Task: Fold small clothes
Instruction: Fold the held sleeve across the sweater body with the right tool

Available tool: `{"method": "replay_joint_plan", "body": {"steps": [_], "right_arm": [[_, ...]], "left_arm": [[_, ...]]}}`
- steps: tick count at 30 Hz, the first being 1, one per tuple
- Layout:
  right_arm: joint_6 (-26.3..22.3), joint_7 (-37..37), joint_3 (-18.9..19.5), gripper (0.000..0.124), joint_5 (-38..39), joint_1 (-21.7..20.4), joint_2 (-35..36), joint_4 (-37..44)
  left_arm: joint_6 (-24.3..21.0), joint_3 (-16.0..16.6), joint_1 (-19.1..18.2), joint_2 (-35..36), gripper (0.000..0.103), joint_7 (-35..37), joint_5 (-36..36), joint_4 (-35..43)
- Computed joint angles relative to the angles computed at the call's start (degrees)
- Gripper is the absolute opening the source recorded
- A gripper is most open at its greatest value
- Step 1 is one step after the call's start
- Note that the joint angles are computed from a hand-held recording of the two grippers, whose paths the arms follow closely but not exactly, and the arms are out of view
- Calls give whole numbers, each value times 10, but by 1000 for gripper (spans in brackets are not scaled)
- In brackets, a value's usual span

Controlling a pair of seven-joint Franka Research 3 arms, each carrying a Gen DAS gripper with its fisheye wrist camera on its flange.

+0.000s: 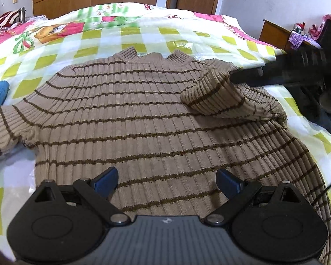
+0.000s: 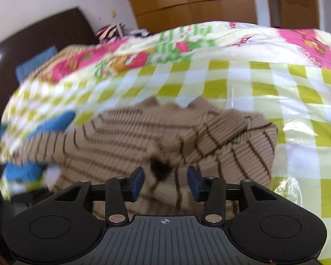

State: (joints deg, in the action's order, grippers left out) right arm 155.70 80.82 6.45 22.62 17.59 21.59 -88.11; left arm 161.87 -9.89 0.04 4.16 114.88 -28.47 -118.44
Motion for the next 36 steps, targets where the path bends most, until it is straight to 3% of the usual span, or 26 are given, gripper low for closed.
{"method": "replay_joint_plan", "body": {"steps": [4, 8, 9, 10, 11, 14, 18, 20, 21, 23, 25, 28, 34, 36], "right_arm": [[-65, 61, -4, 52, 11, -1, 70, 112], [-140, 218, -64, 49, -81, 46, 152, 232], [-157, 257, -74, 43, -97, 51, 168, 256], [-162, 286, -75, 16, -104, 50, 179, 270], [-157, 305, -73, 8, -105, 46, 181, 271], [-102, 339, -69, 7, -111, 41, 160, 236], [26, 286, -52, 7, -143, 50, 122, 184], [67, 165, 6, 7, -135, 33, 128, 192], [55, 89, 38, 7, -131, 24, 135, 205], [-20, -31, 68, 12, -142, 26, 151, 233], [-53, -74, 54, 13, -157, 47, 145, 216], [-64, -82, 38, 17, -125, 51, 115, 160], [3, 20, -30, 26, -106, 63, 20, 21], [6, 38, -38, 27, -109, 52, 3, -4]], "left_arm": [[10, -1, -1, -1, 103, -5, 3, -5], [16, -3, 0, -2, 103, 8, -19, -8], [18, -4, 0, -2, 103, 14, -24, -10], [20, -4, 0, -3, 103, 20, -30, -11], [22, -5, 1, -4, 103, 27, -36, -13], [26, -5, 1, -7, 103, 51, -59, -17], [15, 0, 2, -16, 103, 70, -93, -19], [16, 6, 0, -26, 103, 72, -99, -26], [18, 9, -1, -33, 103, 71, -97, -32], [19, 18, -4, -48, 103, 63, -87, -48], [17, 28, -8, -63, 103, 55, -75, -64], [17, 42, -16, -77, 103, 43, -53, -81], [33, 58, -31, -81, 103, 47, -60, -81], [53, 57, -35, -73, 103, 53, -60, -73]]}}
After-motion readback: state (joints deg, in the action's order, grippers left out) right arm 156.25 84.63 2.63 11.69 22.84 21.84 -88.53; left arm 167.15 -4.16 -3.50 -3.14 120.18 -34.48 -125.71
